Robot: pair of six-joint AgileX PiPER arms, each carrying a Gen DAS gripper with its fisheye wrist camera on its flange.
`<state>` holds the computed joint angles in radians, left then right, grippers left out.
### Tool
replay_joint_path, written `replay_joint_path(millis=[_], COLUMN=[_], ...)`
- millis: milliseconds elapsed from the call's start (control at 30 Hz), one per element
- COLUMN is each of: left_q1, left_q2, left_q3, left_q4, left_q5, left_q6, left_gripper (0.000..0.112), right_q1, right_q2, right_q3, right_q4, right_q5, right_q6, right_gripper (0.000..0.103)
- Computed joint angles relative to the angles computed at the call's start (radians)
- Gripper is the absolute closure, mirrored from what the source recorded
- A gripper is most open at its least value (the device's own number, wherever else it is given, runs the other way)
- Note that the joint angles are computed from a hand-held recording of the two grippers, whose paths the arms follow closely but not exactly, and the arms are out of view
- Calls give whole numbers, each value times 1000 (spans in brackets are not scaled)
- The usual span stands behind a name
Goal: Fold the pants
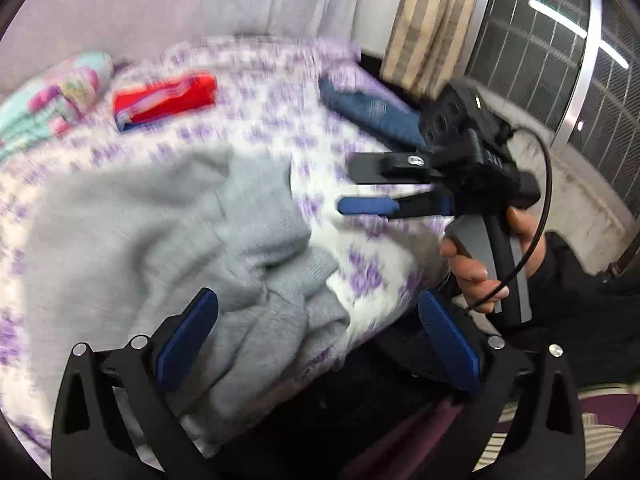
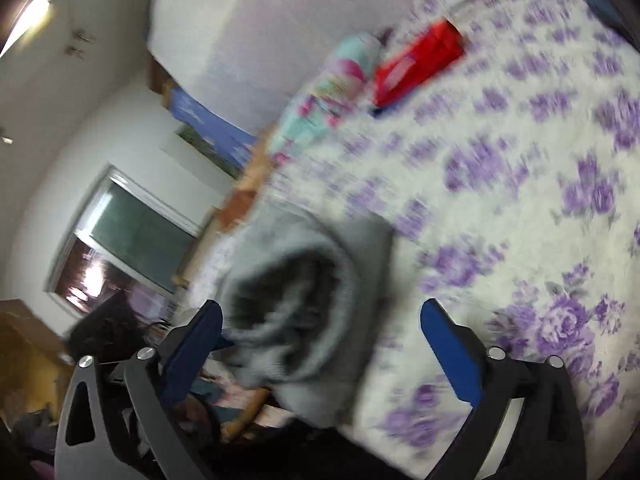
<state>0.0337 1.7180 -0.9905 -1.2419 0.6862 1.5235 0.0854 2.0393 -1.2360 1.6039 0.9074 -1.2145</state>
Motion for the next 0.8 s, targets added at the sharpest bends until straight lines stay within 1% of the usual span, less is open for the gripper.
replay_joint_path(millis=[67, 100, 133, 167, 200, 233, 267, 300, 333, 367, 400, 433, 500, 533, 633, 667, 733, 767, 800], left_q1=[93, 123, 172, 195, 227, 249, 268, 290, 306, 323, 334, 333, 311, 285, 229, 218, 200, 200, 206], left_q2=[-82, -111, -122, -122, -97, -67, -26, 34, 93, 147, 214, 251, 304, 330, 404, 419, 408, 402, 398], left_q3=[37, 57, 59, 57, 35, 12, -18, -60, -106, -146, -202, -232, -276, -305, -389, -401, -381, -377, -372], left_q4=[-57, -79, -103, -107, -95, -76, -48, -8, 32, 57, 78, 79, 71, 90, 166, 174, 180, 180, 171], left_q5=[54, 57, 55, 46, 5, -20, -36, -46, -33, -1, 51, 82, 133, 137, 175, 181, 170, 172, 180], left_q6=[44, 53, 59, 55, 21, -16, -59, -122, -185, -228, -273, -285, -270, -281, -357, -361, -340, -339, -338], left_gripper=[14, 14, 14, 14, 14, 14, 14, 14, 14, 14, 14, 14, 14, 14, 14, 14, 14, 15, 21], right_q1=[1, 19, 39, 73, 101, 113, 130, 127, 131, 140, 143, 137, 125, 126, 133, 141, 161, 175, 185], right_q2=[-21, -28, -24, -10, 8, 17, 47, 51, 59, 75, 104, 132, 218, 229, 251, 275, 274, 253, 228], right_q3=[-16, -33, -66, -115, -159, -171, -212, -220, -220, -233, -263, -271, -332, -338, -365, -410, -433, -406, -372], right_q4=[-25, -60, -95, -155, -219, -259, -306, -328, -335, -356, -375, -373, -351, -342, -316, -334, -373, -368, -362], right_q5=[60, 47, 16, -35, -82, -104, -110, -103, -110, -114, -97, -65, 44, 56, 71, 93, 85, 54, 23], right_q6=[8, 26, 59, 117, 193, 237, 305, 332, 343, 368, 397, 405, 450, 448, 477, 505, 524, 488, 448], right_gripper=[3, 3, 3, 3, 3, 3, 3, 3, 3, 3, 3, 3, 3, 3, 3, 3, 5, 9, 21])
